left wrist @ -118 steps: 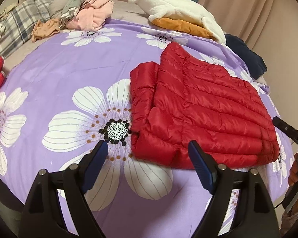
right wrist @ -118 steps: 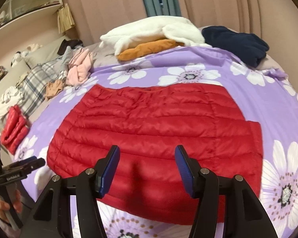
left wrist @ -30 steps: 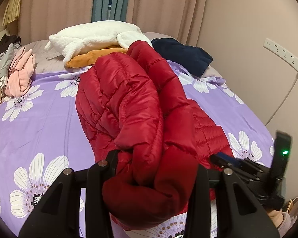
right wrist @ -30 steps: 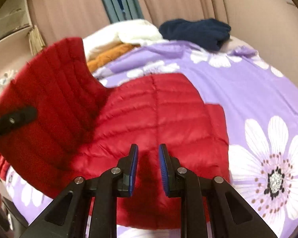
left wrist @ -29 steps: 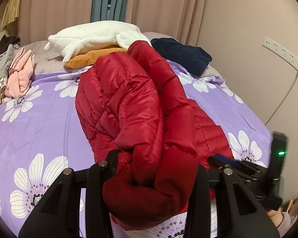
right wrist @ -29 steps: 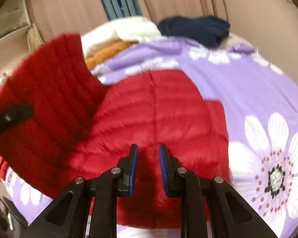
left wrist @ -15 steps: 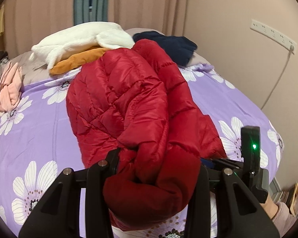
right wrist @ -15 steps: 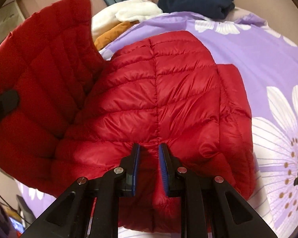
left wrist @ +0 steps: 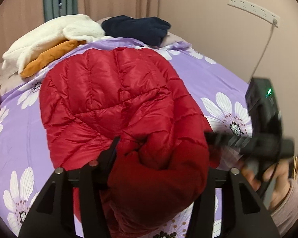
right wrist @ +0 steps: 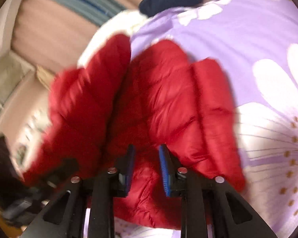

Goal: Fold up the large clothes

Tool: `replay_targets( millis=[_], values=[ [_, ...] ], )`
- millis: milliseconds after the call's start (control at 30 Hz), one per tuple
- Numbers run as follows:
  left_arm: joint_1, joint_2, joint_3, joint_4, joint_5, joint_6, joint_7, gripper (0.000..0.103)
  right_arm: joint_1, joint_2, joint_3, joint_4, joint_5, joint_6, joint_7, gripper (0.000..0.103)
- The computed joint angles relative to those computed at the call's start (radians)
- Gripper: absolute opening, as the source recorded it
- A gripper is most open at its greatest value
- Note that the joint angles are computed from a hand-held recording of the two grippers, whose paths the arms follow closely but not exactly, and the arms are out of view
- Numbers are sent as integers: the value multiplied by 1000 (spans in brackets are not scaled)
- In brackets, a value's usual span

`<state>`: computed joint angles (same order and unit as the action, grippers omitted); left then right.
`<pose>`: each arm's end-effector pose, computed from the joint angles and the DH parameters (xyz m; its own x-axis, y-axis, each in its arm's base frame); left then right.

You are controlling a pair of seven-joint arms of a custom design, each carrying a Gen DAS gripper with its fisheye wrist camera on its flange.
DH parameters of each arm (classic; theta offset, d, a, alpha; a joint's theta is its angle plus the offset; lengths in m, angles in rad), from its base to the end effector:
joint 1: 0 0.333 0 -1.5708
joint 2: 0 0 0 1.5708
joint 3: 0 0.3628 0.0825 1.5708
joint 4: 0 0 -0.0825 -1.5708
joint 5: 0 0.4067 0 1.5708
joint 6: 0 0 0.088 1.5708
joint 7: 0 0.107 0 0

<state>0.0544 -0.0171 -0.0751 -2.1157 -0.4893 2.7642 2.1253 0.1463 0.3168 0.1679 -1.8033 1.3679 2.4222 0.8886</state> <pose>0.6023 0.0072 0.5295 -0.2042 -0.9765 0.0684 -0.7445 0.1096 -0.6585 0.6665 0.2091 0.4400 0.1846 -0.5492 -0.8151 -0.9201 0.1951 -0.3398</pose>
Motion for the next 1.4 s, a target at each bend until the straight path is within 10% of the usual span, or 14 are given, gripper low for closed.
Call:
replay_targets(
  millis=[167, 433, 633, 933, 1233, 1400],
  values=[
    [-4, 7, -4, -4, 42, 11, -8, 55, -60, 8, -7, 12, 227, -138, -65, 67],
    [-2, 16, -4, 2, 73, 13, -14, 55, 4, 101, 1, 222, -54, -192, 16, 70],
    [1, 10, -2, 1, 61, 1, -15, 61, 15, 67, 38, 186, -133, -69, -32, 20],
    [30, -83, 66, 41, -353, -285, 226, 64, -4, 66, 42, 147, -13, 45, -66, 15],
    [75, -5, 66, 107, -295, -183, 75, 63, -6, 67, 33, 110, -88, 89, 13, 15],
    [95, 100, 46, 202, -180, -150, -37, 36, -14, 64, 40, 95, -107, 104, 24, 15]
  ],
)
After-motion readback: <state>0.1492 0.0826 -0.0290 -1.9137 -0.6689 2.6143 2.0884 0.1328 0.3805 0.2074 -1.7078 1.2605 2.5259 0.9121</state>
